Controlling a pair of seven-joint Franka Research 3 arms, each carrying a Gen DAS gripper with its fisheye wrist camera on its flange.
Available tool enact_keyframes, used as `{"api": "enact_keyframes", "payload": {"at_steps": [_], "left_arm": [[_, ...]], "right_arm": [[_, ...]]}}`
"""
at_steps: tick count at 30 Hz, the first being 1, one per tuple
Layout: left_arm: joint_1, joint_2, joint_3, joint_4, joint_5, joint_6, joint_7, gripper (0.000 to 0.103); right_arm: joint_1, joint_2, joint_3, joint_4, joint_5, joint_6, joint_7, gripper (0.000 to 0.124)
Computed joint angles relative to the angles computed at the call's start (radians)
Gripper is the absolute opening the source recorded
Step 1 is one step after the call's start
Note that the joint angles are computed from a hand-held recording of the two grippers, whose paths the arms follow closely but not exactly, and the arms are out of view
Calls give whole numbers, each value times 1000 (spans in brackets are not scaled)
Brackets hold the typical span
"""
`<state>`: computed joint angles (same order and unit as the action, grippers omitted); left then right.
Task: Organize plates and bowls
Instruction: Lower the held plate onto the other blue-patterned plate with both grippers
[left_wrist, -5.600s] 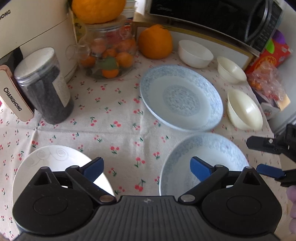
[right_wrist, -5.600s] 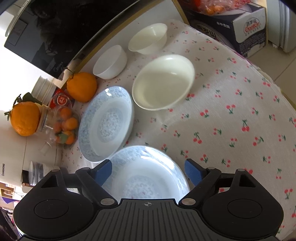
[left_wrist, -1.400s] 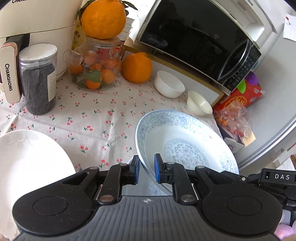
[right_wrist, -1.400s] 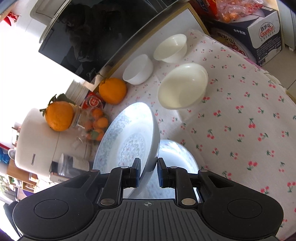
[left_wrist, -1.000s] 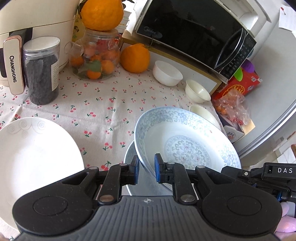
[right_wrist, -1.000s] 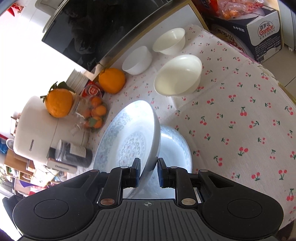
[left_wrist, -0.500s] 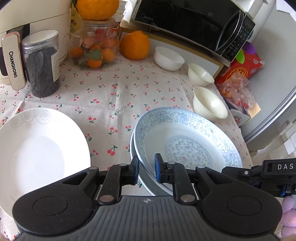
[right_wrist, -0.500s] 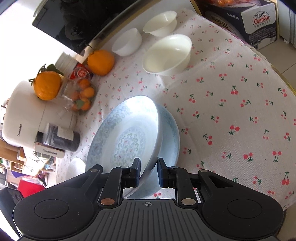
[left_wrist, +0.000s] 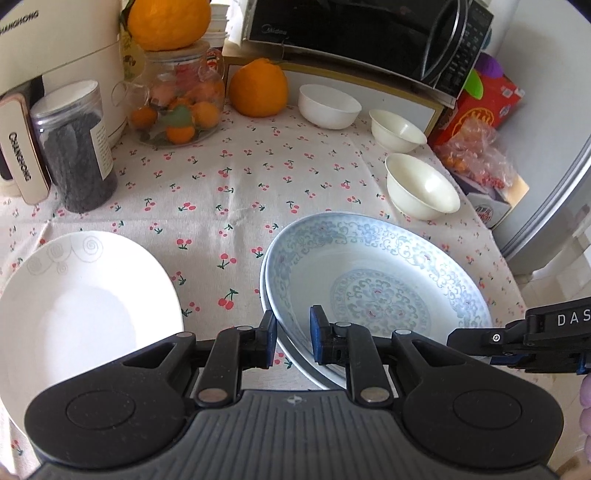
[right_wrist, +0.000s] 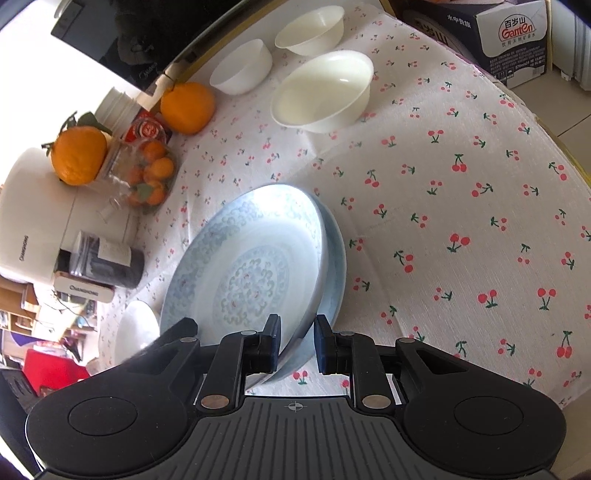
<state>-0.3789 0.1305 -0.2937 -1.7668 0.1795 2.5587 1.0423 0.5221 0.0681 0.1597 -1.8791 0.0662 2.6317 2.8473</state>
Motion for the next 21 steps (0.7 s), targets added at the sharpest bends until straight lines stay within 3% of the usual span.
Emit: {"api": "enact_keyframes", "payload": {"at_steps": [7, 21], "left_arm": [[-10, 6, 3, 15, 52, -37, 10, 17], [-30, 23, 3, 50, 129, -104, 34, 17]], "right_arm": [[4, 16, 2, 34, 7, -55, -24, 19], [34, 56, -8, 140, -124, -214, -26, 19]]}}
